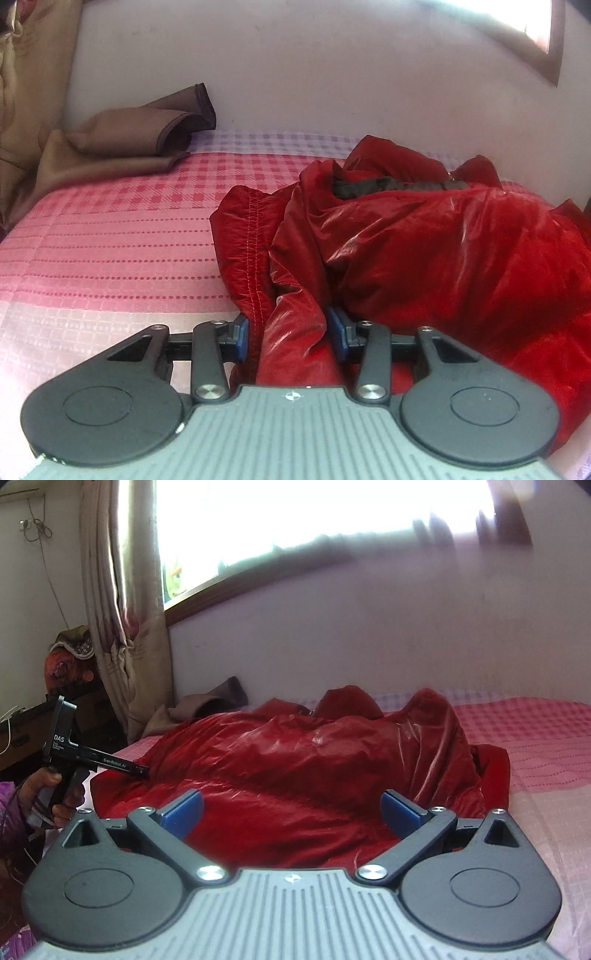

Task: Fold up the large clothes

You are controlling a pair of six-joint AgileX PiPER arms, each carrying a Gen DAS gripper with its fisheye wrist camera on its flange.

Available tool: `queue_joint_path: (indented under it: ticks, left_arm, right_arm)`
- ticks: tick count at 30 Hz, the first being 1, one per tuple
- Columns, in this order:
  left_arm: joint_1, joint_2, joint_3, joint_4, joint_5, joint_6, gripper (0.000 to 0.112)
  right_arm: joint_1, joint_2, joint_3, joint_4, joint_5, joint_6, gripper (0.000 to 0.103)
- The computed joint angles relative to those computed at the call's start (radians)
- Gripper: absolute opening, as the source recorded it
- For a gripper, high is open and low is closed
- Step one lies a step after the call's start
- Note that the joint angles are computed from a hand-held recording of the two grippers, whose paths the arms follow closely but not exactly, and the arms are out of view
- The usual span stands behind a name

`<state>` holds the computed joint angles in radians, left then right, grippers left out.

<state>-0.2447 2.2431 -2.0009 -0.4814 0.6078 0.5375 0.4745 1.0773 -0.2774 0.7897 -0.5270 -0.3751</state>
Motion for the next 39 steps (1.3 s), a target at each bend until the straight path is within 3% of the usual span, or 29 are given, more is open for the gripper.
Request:
queue_joint_path:
  ticks: [5,23,34,39]
  left_arm:
    - [-0.019,-0.013,0.027,0.053,-0.043,-0.02,0.045]
    - [-0.012,-0.028,0.064,0.022,-0.067,0.012,0.051]
    - [0.078,0.032,-0.023,-0.258,0.075,0.086,0.033]
    - [0.107,0.061,-0.076,-0.318,0.141,0.042,0.029]
  right_arm:
    - [-0.004,0.003,0.016,0.006,-0.005,0.022,0.103]
    - [-0.015,0.014,0.044,-0.036,-0.037,0.11,0.103]
    - [-0.006,0.084,-0.069,-0.119,-0.034,0.11,0.102]
    - [0.011,0.164,-0.179,-0.093,-0.016,-0.008,0.097]
